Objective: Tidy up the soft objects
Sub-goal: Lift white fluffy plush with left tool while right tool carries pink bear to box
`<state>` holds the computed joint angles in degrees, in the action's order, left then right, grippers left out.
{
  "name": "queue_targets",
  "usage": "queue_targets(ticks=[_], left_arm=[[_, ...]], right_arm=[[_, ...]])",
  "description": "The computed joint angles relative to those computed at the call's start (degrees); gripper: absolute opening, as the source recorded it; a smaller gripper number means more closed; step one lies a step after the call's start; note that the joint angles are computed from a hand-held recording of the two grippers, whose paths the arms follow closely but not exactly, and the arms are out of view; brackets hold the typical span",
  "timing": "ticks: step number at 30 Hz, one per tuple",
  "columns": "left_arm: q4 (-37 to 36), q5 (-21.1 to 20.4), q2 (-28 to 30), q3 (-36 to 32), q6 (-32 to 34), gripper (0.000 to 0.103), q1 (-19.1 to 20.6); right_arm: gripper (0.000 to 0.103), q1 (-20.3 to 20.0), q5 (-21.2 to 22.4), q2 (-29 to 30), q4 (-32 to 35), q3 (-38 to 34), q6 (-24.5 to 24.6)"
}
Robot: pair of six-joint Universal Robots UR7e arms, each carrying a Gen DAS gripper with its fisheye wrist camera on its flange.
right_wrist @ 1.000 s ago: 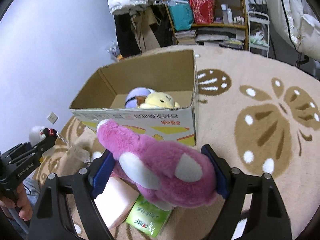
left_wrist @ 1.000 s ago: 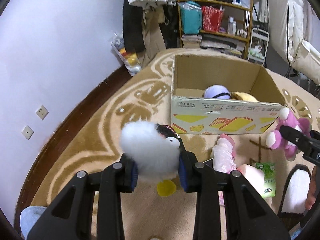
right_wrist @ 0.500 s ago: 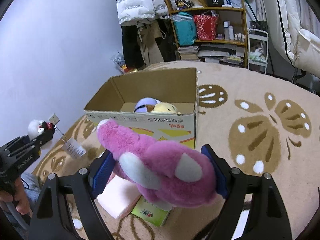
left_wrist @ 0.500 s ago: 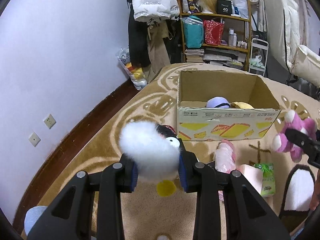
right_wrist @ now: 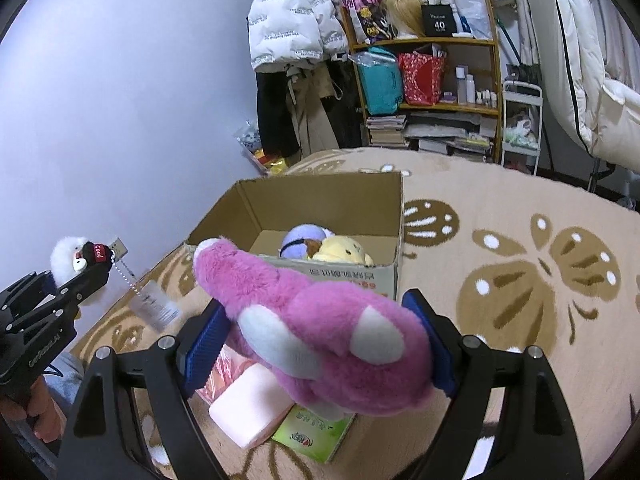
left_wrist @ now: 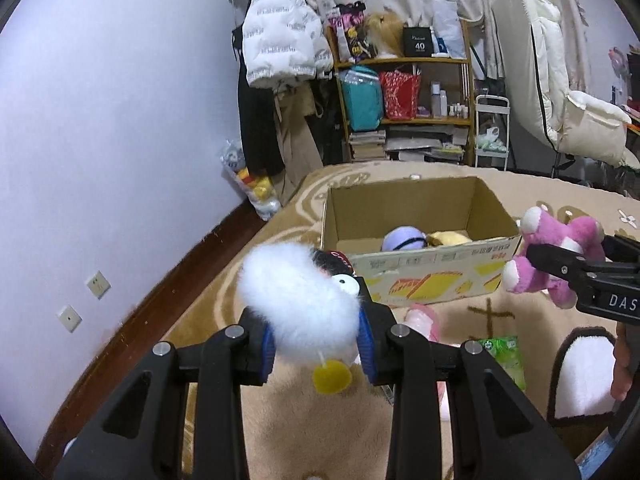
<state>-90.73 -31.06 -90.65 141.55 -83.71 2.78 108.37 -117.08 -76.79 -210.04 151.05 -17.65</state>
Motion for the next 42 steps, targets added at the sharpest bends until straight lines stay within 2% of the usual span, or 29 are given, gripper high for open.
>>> queue_targets(ticks=[6, 13, 18, 22, 23, 27, 34, 37, 39, 41, 42], left_arm=[[-1.55, 2.05, -0.06, -1.01, 1.67, 0.032, 0.89], [-7.19, 7.73, 1.82, -2.57, 7.40, 0.032, 4.93], [-14.49, 11.27, 3.86, -3.39, 14.56, 0.032, 8.51], [-26.67, 13.86, 7.30, -4.16, 24.42, 0.032, 12.18], [-28.91, 13.92, 8.22, -4.58, 26.03, 0.032, 13.11], [-46.18, 12.59, 14.26, -5.91, 38.10, 0.032, 17.38], [-59.61, 8.44, 21.70, -7.77, 48.53, 0.033, 22.71], [-60.94, 7.66, 23.97, -8.45, 50.47, 0.034, 23.99], [-58.02, 8.52, 24.90, -8.94, 48.03, 0.034, 24.40], [-56.10, 6.98, 25.50, -9.84, 47.27, 0.035, 25.47], [-56.32, 4.81, 25.67, -10.34, 48.36, 0.036, 26.37]], right_arm=[[0.089, 0.75, 0.94, -1.23, -0.14, -0.83, -0.55], [0.089, 0.68, 1.06, 0.69, -1.42, -4.01, -3.68], [0.089, -0.19, 0.96, 3.18, -1.53, -6.78, -5.15], [0.089, -1.20, 1.02, 4.21, -0.79, -8.54, -6.71], [0.089, -1.60, 1.18, 4.54, -0.45, -9.23, -6.92], [0.089, -3.56, 2.65, 5.48, 0.71, -11.34, -7.54], [0.089, -7.62, 6.25, 5.85, 4.26, -12.99, -7.64], [0.089, -8.56, 6.89, 6.36, 4.75, -13.29, -7.76], [0.091, -9.03, 7.69, 6.65, 4.91, -13.34, -7.88], [0.091, -9.33, 8.15, 6.76, 5.94, -13.66, -8.16], [0.091, -9.39, 8.24, 6.91, 6.28, -13.79, -8.21]])
